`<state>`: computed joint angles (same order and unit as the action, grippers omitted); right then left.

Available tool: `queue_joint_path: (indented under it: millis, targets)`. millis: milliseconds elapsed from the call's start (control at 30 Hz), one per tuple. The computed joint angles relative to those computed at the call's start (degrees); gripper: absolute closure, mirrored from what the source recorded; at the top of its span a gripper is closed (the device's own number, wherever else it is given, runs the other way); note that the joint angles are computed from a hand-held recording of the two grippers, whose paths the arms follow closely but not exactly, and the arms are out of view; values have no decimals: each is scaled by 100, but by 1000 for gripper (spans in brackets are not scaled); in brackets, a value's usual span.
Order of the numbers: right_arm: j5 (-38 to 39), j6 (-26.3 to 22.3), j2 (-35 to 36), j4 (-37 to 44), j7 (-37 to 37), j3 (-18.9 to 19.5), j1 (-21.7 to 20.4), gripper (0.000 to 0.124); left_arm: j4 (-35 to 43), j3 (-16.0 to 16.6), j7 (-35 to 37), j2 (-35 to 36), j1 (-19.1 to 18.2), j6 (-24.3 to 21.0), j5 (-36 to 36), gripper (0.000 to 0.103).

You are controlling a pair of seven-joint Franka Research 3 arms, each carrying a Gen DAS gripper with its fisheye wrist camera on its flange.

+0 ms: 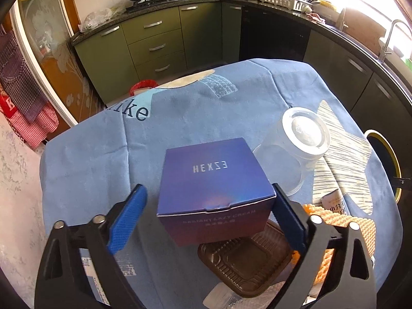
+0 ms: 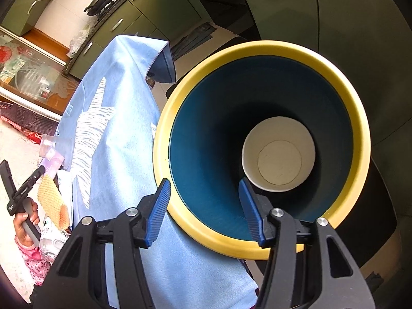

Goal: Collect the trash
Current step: 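Grasp the purple cosmetics box with the left tool and lift it, then carry the purple box over the bin and open the left tool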

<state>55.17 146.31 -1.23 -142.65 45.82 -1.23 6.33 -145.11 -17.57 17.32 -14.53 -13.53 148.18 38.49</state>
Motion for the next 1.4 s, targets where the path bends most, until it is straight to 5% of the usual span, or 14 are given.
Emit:
queue_joint_path:
  millis: [400,633,800,1067,1400]
  targets:
    - [391,-51,-93,-154,-416,-24,-14,71,-153,-213,-300,-614,-49,-333,290,23]
    - [817,-109,-345,-377,-797,-75,21,71,-53,-570,-202,-1407,-390,-755,281,23]
    - [1120,-118,-673,-642,-1115,-167,27,71,404,-816,-43,-1240,-615,-661,334,23]
    - [1349,86,-1592,-1296,-1617,-465,-71,71,2110,-972,501,597,-946,-261,704,23]
    - [1372,275,-2271,-1906,-2206,-1118,-532,69,5592,-550,2078,3912,-1975,-730,389,23]
